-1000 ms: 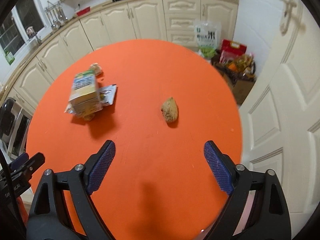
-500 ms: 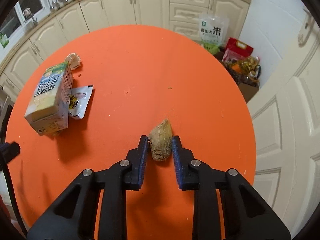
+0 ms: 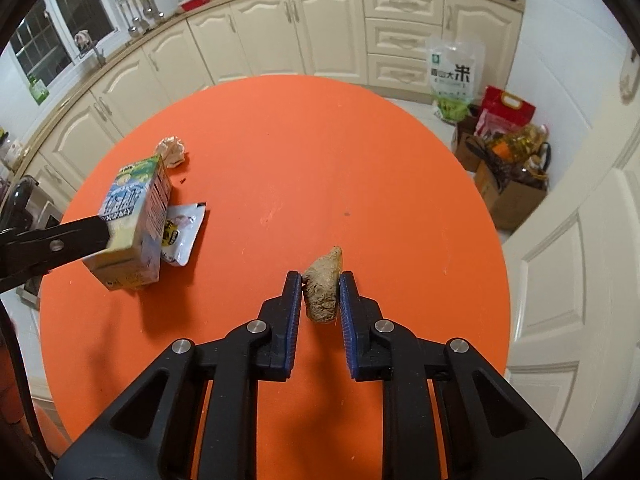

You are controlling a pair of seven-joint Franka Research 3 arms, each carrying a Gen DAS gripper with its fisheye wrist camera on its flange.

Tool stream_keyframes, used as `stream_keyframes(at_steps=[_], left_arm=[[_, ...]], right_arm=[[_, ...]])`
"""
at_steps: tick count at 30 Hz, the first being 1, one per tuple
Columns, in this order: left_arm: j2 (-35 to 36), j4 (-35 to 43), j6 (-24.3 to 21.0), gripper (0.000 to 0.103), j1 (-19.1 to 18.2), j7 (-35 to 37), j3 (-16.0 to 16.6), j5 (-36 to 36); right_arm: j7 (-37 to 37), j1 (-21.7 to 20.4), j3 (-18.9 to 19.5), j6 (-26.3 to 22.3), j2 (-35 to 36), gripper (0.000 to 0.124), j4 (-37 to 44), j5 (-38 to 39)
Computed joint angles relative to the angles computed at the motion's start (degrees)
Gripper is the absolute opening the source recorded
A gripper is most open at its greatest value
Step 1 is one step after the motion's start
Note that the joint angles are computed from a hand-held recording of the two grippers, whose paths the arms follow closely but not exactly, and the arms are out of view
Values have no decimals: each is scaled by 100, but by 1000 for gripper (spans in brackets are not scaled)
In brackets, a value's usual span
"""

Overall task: Collect trash
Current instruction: 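Grasp the milk carton with the left tool while the right tool holds the brown lump, then carry the carton in the left tool and lump in the right tool to the blue bin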

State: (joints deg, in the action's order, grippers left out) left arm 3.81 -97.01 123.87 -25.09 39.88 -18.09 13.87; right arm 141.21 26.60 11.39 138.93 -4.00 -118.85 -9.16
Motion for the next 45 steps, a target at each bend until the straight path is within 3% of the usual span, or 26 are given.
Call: stream_keyframes(at_steps=[5, 10, 12, 14, 18, 26, 34, 41, 45], left_arm=[[859, 1037, -800, 82, -180, -261, 54, 393], [1381, 1580, -978, 77, -315, -156, 158, 463], [1403, 1535, -808, 54, -285, -60, 176, 394], [1514, 1656, -880, 46, -220, 93, 142, 81], [1420, 1475, -568, 46, -51, 219, 197, -207], [591, 623, 134, 46, 67, 57, 242, 186], [-122, -186, 20, 46, -94, -798, 45, 1186], [-480, -805, 117, 46, -199, -939, -187, 1054], [-1075, -1434, 302, 46, -288, -974, -268, 741]], right_arm=[[-350, -77, -120, 263, 120, 18, -1, 297], [-587, -149, -210, 507, 250, 18, -13, 565], [-644, -153, -219, 521, 316, 18, 35, 582], [-647, -144, -231, 516, 404, 18, 111, 561], [-721, -119, -252, 562, 435, 18, 139, 650], [-740, -75, -228, 538, 308, 18, 82, 741], [-379, -37, -42, 436, -150, 18, -85, 436], [16, 52, 258, 216, -505, 18, -178, 305], [319, 147, 448, 8, -700, 18, -198, 184]])
